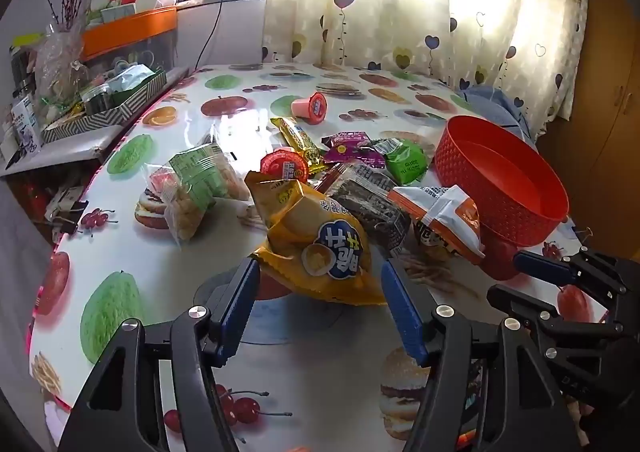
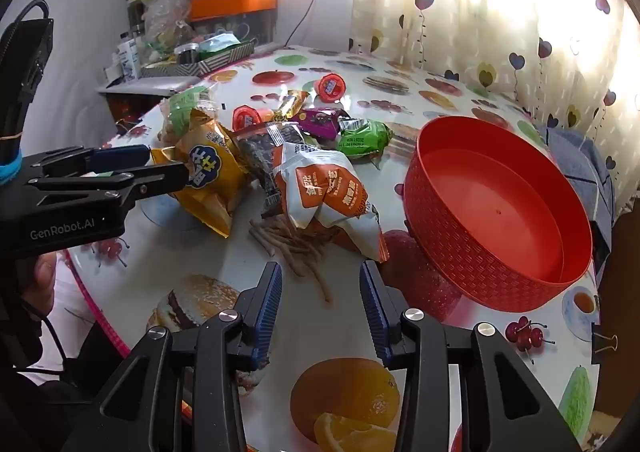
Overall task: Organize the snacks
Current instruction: 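Move the left tool toward the yellow chip bag while the right tool approaches the white-and-orange bag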
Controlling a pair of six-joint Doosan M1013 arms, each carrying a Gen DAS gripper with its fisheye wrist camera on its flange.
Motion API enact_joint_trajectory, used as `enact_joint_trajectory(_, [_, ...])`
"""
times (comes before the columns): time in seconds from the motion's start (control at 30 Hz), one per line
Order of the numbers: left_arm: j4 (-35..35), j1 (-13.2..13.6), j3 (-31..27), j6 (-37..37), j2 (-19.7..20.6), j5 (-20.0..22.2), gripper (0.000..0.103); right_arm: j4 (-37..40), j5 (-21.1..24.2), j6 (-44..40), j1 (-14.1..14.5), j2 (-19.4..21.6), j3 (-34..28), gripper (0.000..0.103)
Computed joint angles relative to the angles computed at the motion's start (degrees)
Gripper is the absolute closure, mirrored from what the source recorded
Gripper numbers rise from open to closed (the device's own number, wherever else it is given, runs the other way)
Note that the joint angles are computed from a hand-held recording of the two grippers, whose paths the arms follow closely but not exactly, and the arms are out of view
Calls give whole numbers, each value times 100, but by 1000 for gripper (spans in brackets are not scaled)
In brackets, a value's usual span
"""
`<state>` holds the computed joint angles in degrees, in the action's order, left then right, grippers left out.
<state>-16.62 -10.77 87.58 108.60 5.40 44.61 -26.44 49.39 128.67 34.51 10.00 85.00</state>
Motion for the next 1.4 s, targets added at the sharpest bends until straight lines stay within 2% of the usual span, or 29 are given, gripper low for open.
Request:
enact_joint_trajectory(0.07, [134,-34,30,-67,-34,-79,39,18,-8,9,1,2,-2,64])
enact_joint_trajectory(0.13, [332,-182,188,-117,-142,-253,39,89,-30,-5,-14,-5,1,64])
enact_joint_trajectory(0.17, [219,-123,209,-70,-148,-243,39,103,-31,-20,-17,-3,-2,64])
enact_joint_trajectory(0.23, [245,-138,268,-104,-203,-209,39,76,-44,9,-14,-5,5,64])
enact_joint_trajectory(0.3, [15,-9,-39,60,32,202,39,76,-31,-2,-17,0,-4,64])
enact_joint_trajectory(0.37, [-211,49,-95,295,89,377,39,73,-50,21,-13,-4,6,64])
enact_joint_trajectory(0.47, [-301,69,-110,351,94,471,39,76,-61,40,-7,0,7,64])
enact_joint_trajectory(0.87, [134,-22,-85,333,58,372,39,65,-64,-8,-33,8,-17,64])
enact_joint_trajectory(1.13, [-249,58,-121,514,125,564,39,90,-29,-31,-29,-3,-43,64])
enact_joint_trajectory(1.4, [-457,102,-116,544,126,551,39,61,-74,12,-27,-4,-6,64])
